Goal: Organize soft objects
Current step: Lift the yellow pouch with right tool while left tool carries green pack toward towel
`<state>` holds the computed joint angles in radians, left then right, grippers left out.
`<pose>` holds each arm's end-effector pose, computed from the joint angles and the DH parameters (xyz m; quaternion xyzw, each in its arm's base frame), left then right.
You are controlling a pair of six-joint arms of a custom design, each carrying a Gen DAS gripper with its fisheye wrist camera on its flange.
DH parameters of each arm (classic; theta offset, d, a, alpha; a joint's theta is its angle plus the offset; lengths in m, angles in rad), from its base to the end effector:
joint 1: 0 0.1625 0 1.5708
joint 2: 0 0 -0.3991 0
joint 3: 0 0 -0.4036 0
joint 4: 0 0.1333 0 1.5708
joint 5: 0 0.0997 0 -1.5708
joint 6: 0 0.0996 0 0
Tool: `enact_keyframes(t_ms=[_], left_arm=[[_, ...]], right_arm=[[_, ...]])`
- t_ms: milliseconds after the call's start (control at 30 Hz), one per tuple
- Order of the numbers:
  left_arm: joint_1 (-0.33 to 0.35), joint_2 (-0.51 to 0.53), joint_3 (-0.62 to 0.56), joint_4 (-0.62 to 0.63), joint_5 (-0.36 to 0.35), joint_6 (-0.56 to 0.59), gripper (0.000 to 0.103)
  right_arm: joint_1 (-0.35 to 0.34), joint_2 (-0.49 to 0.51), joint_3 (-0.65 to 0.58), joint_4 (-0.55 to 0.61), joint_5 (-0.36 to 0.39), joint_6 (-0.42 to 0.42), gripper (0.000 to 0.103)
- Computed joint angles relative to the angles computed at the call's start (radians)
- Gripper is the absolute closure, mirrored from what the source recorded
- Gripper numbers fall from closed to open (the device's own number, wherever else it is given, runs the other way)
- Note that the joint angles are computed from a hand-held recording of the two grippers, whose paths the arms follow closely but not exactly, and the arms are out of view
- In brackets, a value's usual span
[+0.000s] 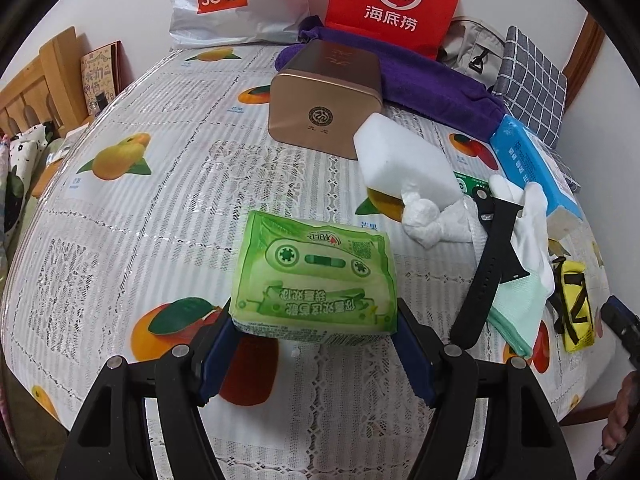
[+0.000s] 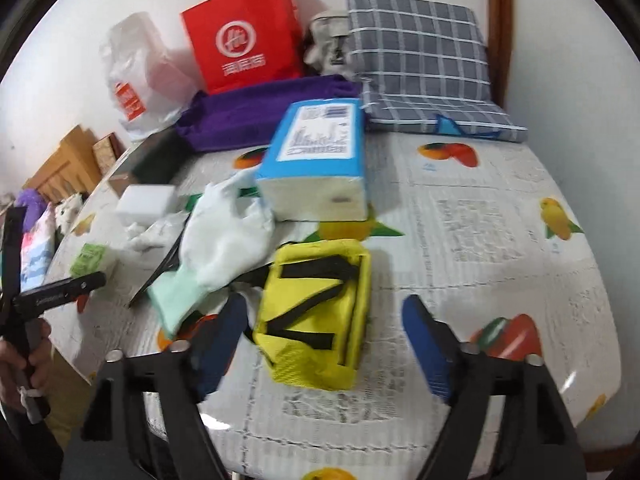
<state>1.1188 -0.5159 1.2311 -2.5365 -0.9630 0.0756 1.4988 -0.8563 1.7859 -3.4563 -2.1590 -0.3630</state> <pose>-0.1647 -0.7746 0.0402 0.2108 0.9237 -0.1726 0.2694 0.0326 -0.6321 0.1742 -0.0087 -0.8602 0.3743 0.3463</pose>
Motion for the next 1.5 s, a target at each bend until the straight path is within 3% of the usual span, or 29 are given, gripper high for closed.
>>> enact_keyframes(t_ms=[167, 233, 267, 333, 367, 467, 867, 1500], left_arm=[[-0.006, 0.006, 0.0, 0.005, 0.003, 0.011, 0.032], [-0.006, 0.008, -0.004, 0.008, 0.002, 0.015, 0.032], [-0.007, 0.01, -0.005, 0.009, 0.003, 0.015, 0.032], [-0.006, 0.011, -0.007, 0.009, 0.004, 0.018, 0.032], [-0.006, 0.011, -0.008, 0.01, 0.001, 0.019, 0.032], [-0.003, 0.012, -0.015, 0.014, -0.005, 0.016, 0.032], [0.003, 0.017, -0.061, 0.033, -0.016, 0.006, 0.032], [-0.042, 0.018, -0.147, 0.027, 0.008, 0.03, 0.032]], right_arm=[[0.007, 0.107, -0.104, 0.065, -0.087, -0.022, 0.014], [0.012, 0.163, -0.154, 0.038, -0.148, -0.065, 0.014], [0.01, 0.189, -0.17, -0.017, -0.144, -0.099, 0.014], [0.002, 0.191, -0.169, -0.059, -0.105, -0.089, 0.028], [-0.003, 0.183, -0.167, -0.052, -0.084, -0.07, 0.045], [-0.006, 0.153, -0.164, -0.032, -0.064, -0.054, 0.051], [0.018, 0.065, -0.101, -0.095, -0.065, -0.07, 0.052], [0.066, 0.017, -0.136, -0.029, -0.038, -0.082, 0.052]])
